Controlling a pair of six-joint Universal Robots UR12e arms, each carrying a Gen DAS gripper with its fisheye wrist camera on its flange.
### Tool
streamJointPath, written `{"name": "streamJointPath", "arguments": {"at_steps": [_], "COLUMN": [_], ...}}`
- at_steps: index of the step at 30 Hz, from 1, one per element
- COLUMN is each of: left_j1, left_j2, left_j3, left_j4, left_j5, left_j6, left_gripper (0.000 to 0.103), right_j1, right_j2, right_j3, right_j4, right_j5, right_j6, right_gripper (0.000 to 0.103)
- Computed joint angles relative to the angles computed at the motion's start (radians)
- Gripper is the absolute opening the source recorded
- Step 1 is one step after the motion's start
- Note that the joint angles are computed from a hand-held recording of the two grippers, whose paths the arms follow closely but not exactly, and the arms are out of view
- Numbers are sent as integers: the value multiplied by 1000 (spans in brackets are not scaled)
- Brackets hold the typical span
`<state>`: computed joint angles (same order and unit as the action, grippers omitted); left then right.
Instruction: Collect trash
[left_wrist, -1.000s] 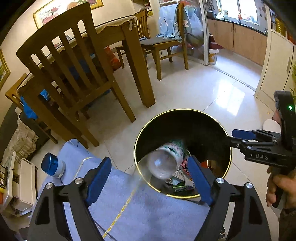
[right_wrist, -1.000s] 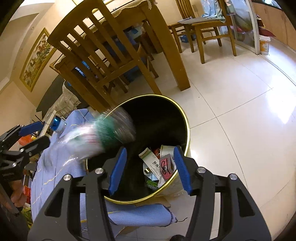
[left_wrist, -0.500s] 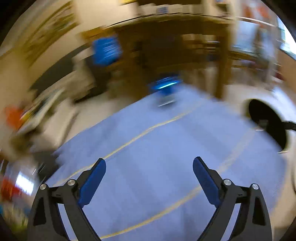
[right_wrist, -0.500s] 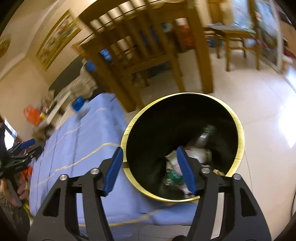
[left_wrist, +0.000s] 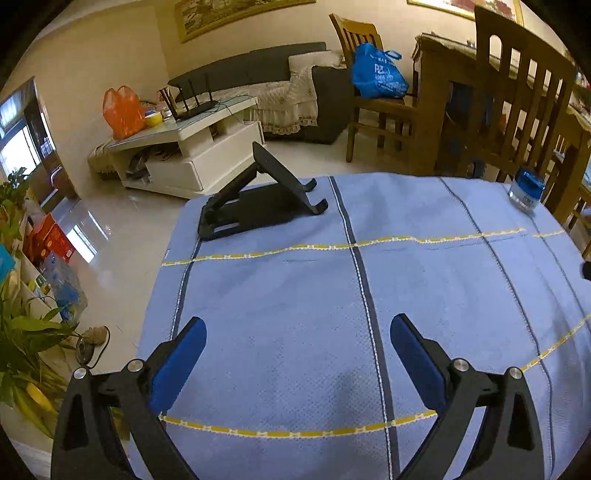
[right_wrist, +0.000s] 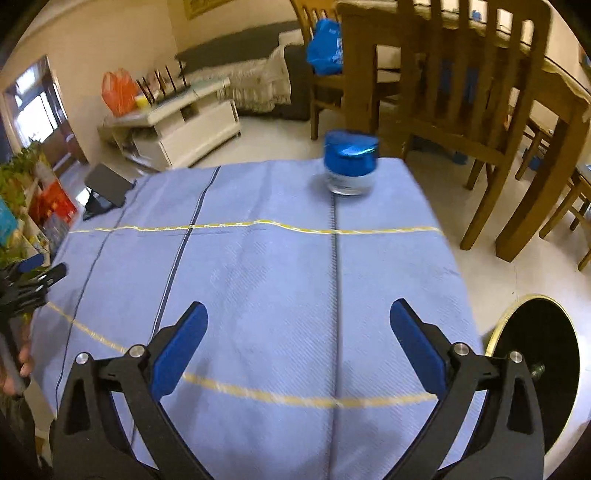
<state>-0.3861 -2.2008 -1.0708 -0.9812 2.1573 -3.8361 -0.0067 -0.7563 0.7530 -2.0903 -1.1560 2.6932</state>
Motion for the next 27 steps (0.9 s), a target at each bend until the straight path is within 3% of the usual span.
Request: {"name": "streamJointPath", "arguments": {"at_steps": [3,10,18,27], "left_j1": [-2,-14,-72,-110], "left_j2": [5,8,-15,-23], "left_j3": [-8,-6,86,134], "left_j4": [37,91,39,49], "left_j5": [-5,-6,94,141], "left_j6": [-8,-22,-5,20], "left_gripper": [96,96,96,96], "right_j1": [14,21,-2,-17], "right_j2": [15,-61,-173,-252], "right_j3": [-26,106,260,355], "right_j4": [28,-104,-264,-346], "right_j5": [22,60,98,138], "right_j6": [35,60,155,140], "right_gripper": [97,97,98,98]}}
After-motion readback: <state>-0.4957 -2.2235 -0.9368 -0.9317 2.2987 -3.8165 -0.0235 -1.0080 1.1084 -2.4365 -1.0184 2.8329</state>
